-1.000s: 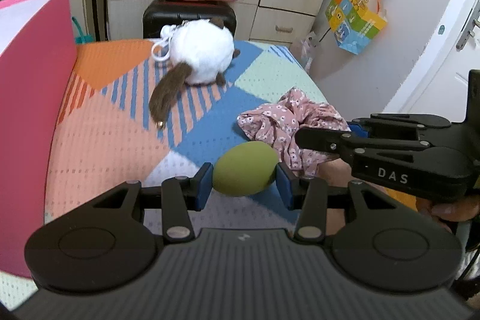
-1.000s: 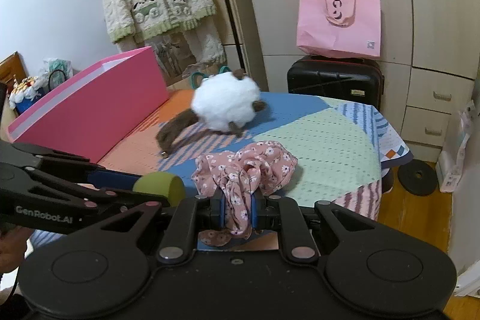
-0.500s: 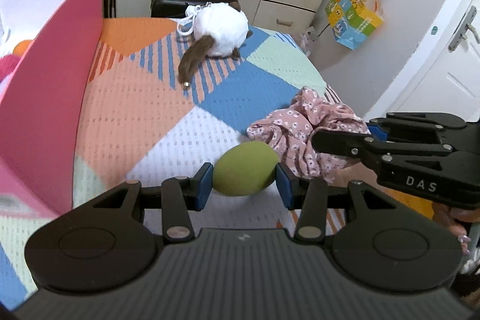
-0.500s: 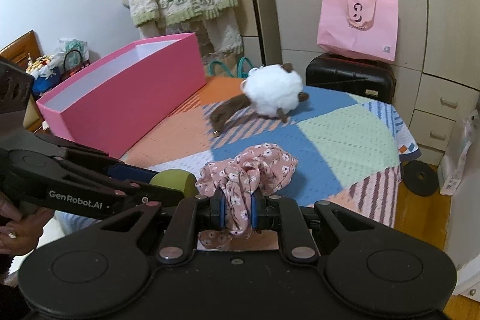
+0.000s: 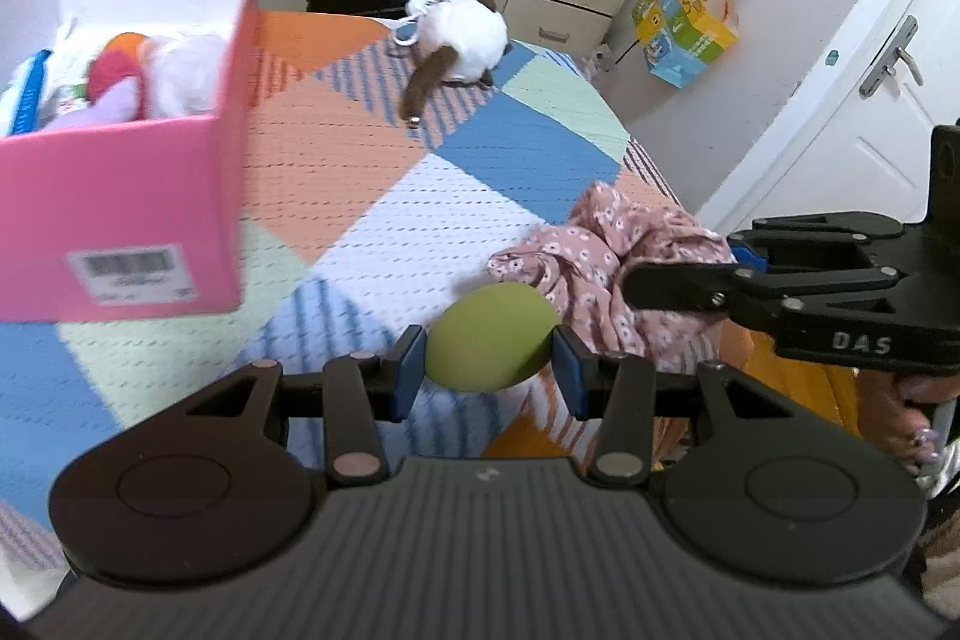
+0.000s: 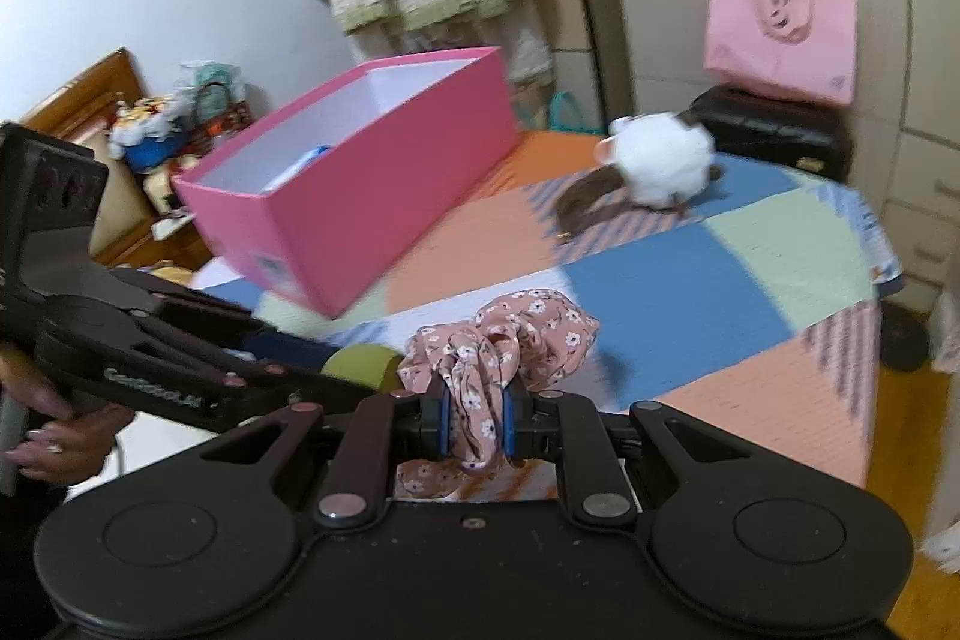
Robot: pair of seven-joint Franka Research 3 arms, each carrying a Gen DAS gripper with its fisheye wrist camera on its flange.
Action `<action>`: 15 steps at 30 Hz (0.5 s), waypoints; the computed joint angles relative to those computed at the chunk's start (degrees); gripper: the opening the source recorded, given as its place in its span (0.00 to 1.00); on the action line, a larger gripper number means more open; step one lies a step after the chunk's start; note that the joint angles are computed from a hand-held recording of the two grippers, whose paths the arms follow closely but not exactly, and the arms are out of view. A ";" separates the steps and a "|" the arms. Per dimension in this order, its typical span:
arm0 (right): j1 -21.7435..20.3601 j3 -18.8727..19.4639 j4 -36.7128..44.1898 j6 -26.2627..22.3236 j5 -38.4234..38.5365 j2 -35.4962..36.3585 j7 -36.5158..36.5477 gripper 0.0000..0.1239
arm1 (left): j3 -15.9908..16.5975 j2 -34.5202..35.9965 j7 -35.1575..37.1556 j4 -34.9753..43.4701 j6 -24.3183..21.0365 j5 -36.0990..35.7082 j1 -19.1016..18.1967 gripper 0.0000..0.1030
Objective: Organize soft objects
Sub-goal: 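Carry the floral cloth and green sponge together over the pink box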
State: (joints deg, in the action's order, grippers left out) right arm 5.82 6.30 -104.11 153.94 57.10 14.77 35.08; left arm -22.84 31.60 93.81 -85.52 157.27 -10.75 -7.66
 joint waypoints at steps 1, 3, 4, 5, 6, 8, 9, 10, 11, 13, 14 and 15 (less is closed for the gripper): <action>-0.11 0.13 0.00 -1.49 0.05 -0.40 0.39 0.15 | -0.82 -0.80 0.88 -1.14 -0.01 -0.87 1.02 0.43; -0.12 0.21 0.14 -3.88 0.30 -0.98 0.55 0.15 | -1.86 -2.49 2.58 -3.30 -0.21 -2.49 2.60 0.43; 0.09 0.11 0.30 -4.82 -0.05 -1.19 0.94 0.15 | -2.09 -3.45 3.42 -4.34 -0.40 -3.17 3.17 0.43; 0.37 -0.01 0.37 -5.33 -0.51 -1.38 1.21 0.15 | -2.20 -4.57 4.26 -5.44 -0.63 -3.82 3.68 0.43; 0.76 -0.11 0.46 -5.72 -1.26 -1.59 1.57 0.15 | -2.17 -5.52 5.05 -6.30 -0.87 -4.46 4.04 0.43; 1.38 -0.30 0.82 -6.61 -2.58 -1.77 2.46 0.15 | -2.07 -7.26 6.92 -7.69 -1.41 -5.83 4.70 0.43; 1.56 -0.35 1.23 -7.45 -3.08 -1.76 2.87 0.15 | -1.84 -8.25 7.80 -8.45 -1.59 -6.47 4.94 0.43; 1.73 -0.34 1.57 -8.10 -3.37 -1.75 3.21 0.15 | -1.56 -8.96 8.59 -9.03 -1.57 -7.06 4.97 0.43; 1.83 -0.34 1.94 -8.77 -3.54 -1.75 3.45 0.15 | -1.33 -9.77 9.58 -9.65 -1.50 -7.70 5.13 0.43; 2.08 -0.19 2.73 -9.70 -3.54 -1.76 3.31 0.15 | -0.88 -11.07 11.35 -10.61 -1.47 -9.12 5.35 0.43; 2.34 -0.08 3.08 -9.67 -3.56 -1.77 3.24 0.15 | -0.69 -11.55 12.29 -10.83 -1.59 -9.93 5.53 0.43; 2.71 0.00 3.54 -9.40 -3.86 -1.63 3.26 0.15 | -0.31 -11.87 12.90 -10.85 -1.78 -10.43 5.48 0.43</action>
State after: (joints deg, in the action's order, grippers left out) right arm 8.53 6.30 -100.56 144.54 53.23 13.14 38.34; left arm -23.15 19.73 106.71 -96.37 155.49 -21.18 -2.18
